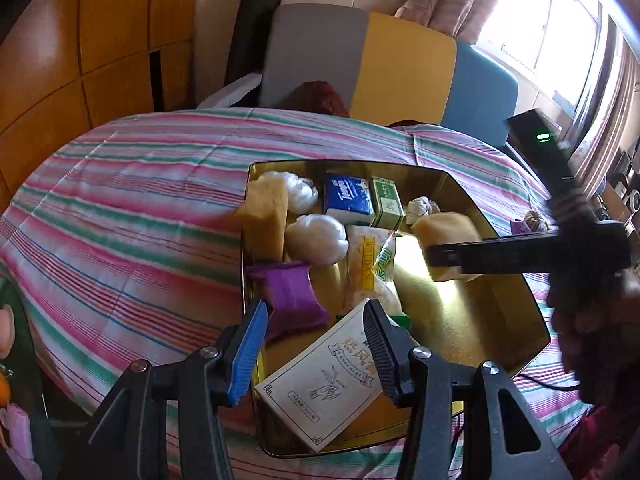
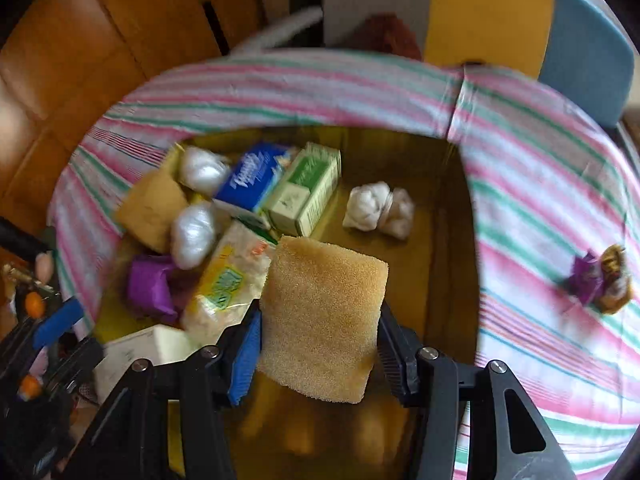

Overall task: Organize objects
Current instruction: 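Carry the yellow sponge into the gold tray and release it with the right gripper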

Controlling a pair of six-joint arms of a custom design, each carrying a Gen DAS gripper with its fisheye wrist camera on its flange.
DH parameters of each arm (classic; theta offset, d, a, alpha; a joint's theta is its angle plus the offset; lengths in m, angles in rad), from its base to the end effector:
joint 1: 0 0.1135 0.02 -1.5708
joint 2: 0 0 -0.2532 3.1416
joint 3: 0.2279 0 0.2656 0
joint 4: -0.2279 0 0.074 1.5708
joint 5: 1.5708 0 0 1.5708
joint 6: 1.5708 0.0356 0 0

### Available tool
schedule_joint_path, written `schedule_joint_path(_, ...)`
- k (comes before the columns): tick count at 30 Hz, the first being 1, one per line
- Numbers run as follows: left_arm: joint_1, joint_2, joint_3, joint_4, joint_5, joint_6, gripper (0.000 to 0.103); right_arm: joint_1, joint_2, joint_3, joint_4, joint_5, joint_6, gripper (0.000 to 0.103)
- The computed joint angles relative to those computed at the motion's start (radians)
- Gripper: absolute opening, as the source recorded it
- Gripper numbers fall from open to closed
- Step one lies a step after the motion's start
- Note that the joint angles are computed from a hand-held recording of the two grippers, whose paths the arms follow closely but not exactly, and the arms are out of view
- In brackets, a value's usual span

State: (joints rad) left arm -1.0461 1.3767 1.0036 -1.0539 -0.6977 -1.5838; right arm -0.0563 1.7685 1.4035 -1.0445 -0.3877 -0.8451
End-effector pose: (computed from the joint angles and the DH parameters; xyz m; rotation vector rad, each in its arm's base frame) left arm 0.1443 -0.2036 0.2233 -0.7073 2.3273 0.0544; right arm 0.3502 -0.0063 0.2199 -1.1179 2.5702 0.3966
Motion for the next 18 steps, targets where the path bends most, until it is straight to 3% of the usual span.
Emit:
schedule_joint_path(5, 0.008, 0.008, -0.006, 0.030, 0.013, 0.018, 0.051, 0.034, 0.042, -0.017, 0.024, -0.036, 0.075, 0.059)
schedule_joint_path(9, 0.009, 0.018, 0.001, 0.034, 0.014, 0.024, 0.051, 0.001, 0.075, 0.014, -0.010, -0.084, 0.054, 0.072)
schedule_joint_path(18, -0.005, 0.065, 0.078, -0.011, -0.012, 0.042, 0.051, -0.165, 0.084, 0.156, -0.148, -0.197, -0.053, 0.079)
